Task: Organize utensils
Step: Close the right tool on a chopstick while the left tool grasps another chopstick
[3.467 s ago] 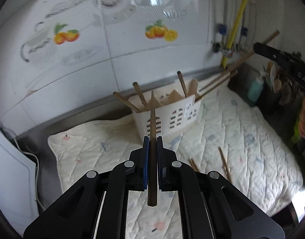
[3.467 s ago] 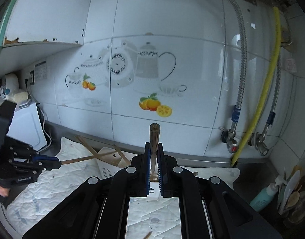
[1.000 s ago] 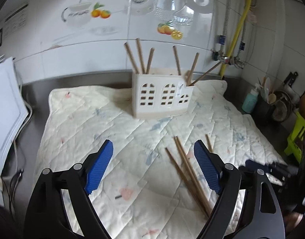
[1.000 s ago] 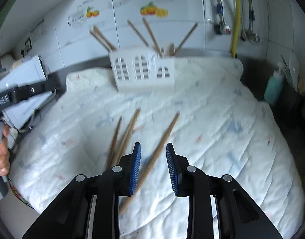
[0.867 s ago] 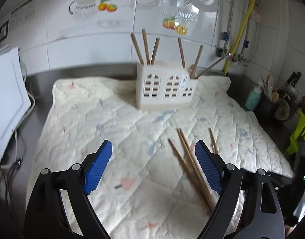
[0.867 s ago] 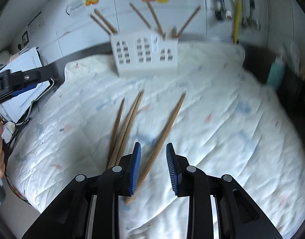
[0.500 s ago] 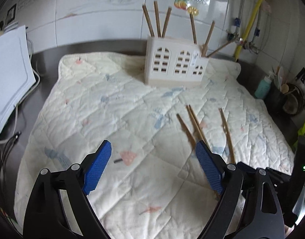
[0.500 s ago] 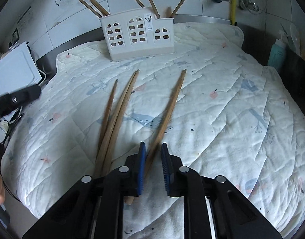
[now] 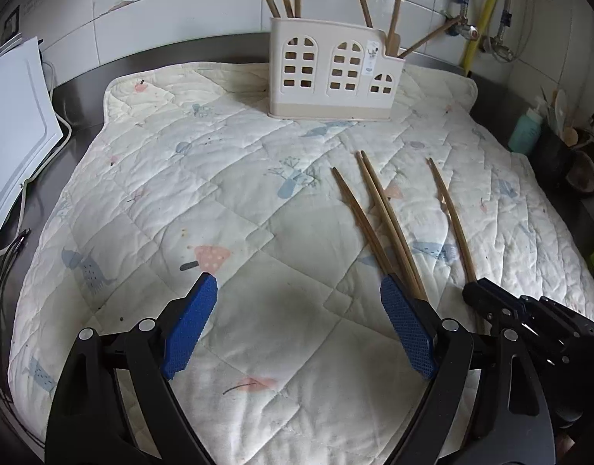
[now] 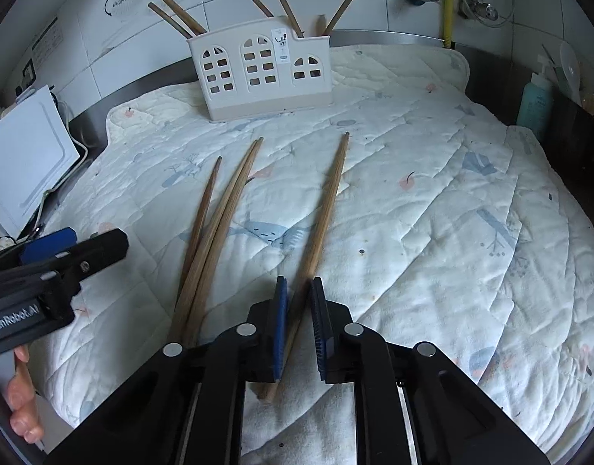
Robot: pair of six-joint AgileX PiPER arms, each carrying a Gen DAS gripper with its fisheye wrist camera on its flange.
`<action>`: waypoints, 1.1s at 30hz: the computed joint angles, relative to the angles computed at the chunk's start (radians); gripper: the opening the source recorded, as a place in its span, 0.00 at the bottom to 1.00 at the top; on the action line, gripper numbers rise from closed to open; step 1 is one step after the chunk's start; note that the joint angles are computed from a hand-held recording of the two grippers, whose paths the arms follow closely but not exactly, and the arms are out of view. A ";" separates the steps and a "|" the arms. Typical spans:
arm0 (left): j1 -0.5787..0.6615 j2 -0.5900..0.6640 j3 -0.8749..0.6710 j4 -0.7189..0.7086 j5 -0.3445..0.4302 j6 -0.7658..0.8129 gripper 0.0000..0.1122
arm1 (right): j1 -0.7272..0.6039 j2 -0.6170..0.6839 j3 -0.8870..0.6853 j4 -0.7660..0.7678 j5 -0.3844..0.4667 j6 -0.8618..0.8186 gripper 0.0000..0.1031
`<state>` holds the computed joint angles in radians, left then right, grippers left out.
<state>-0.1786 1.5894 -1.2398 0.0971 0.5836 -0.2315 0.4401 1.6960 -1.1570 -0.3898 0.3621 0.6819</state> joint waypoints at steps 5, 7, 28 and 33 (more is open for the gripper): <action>-0.028 0.018 -0.015 0.014 0.021 -0.047 0.74 | -0.035 -0.029 0.036 0.058 -0.039 -0.060 0.07; -0.045 0.036 -0.030 0.037 0.037 -0.095 0.71 | -0.052 -0.042 0.052 0.087 -0.054 -0.099 0.07; -0.164 0.124 -0.118 0.230 0.141 -0.411 0.58 | -0.183 -0.079 0.143 0.841 -0.142 -0.891 0.07; -0.185 0.128 -0.118 0.258 0.151 -0.423 0.57 | -0.193 -0.080 0.146 0.913 -0.140 -0.963 0.07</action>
<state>-0.3640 1.7178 -1.3573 0.3549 0.7346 -0.6544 0.2474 1.6159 -1.0106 0.5233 0.2223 -0.2809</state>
